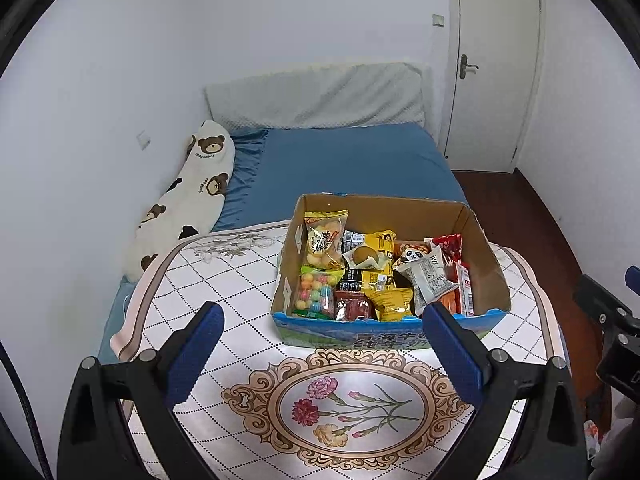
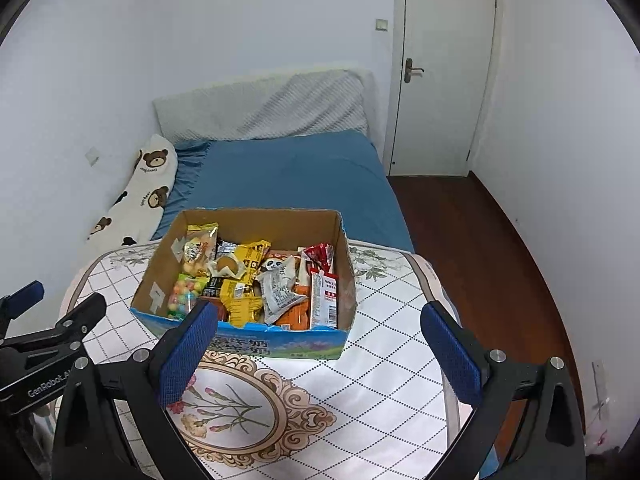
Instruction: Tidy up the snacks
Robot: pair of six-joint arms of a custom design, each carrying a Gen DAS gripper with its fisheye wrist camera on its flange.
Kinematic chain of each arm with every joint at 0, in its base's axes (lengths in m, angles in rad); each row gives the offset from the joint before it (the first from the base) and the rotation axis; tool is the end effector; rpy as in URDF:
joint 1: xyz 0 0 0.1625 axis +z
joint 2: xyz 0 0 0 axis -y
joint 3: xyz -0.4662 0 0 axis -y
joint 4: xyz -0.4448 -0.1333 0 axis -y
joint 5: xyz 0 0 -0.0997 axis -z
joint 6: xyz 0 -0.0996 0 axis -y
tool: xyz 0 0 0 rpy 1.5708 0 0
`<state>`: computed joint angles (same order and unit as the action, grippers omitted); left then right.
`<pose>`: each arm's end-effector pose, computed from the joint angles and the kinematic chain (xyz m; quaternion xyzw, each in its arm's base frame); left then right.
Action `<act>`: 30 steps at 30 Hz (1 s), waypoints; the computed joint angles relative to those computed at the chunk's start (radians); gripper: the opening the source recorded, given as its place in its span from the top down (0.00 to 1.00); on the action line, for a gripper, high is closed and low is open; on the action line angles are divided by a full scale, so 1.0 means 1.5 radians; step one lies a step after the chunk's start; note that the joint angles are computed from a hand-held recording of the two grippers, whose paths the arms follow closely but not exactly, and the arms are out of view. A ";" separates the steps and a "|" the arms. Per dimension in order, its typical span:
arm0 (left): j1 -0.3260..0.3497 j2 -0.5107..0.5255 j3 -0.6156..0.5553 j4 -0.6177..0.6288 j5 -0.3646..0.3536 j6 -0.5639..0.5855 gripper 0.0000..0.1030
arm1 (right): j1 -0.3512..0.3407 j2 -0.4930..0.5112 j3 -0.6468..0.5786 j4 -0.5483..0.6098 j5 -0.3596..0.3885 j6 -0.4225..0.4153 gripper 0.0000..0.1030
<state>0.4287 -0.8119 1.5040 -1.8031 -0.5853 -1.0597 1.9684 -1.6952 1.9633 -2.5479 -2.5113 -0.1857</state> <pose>-0.5724 -0.4994 0.1234 0.1430 0.8527 -0.3198 0.3876 0.2365 -0.4267 0.5276 0.0897 -0.8459 0.3526 0.3898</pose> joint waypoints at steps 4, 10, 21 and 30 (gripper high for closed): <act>0.002 0.002 -0.001 -0.008 -0.004 0.006 0.01 | -0.005 -0.001 0.003 0.003 0.001 0.001 0.00; 0.004 0.004 0.003 -0.021 -0.006 0.012 0.01 | -0.007 -0.004 0.003 0.007 0.001 0.003 0.00; -0.001 0.003 0.004 -0.015 -0.006 0.006 0.01 | -0.002 -0.008 0.000 0.018 0.003 0.005 0.00; -0.004 0.001 0.001 -0.012 -0.009 0.008 0.01 | 0.001 -0.010 0.001 0.023 0.000 0.009 0.00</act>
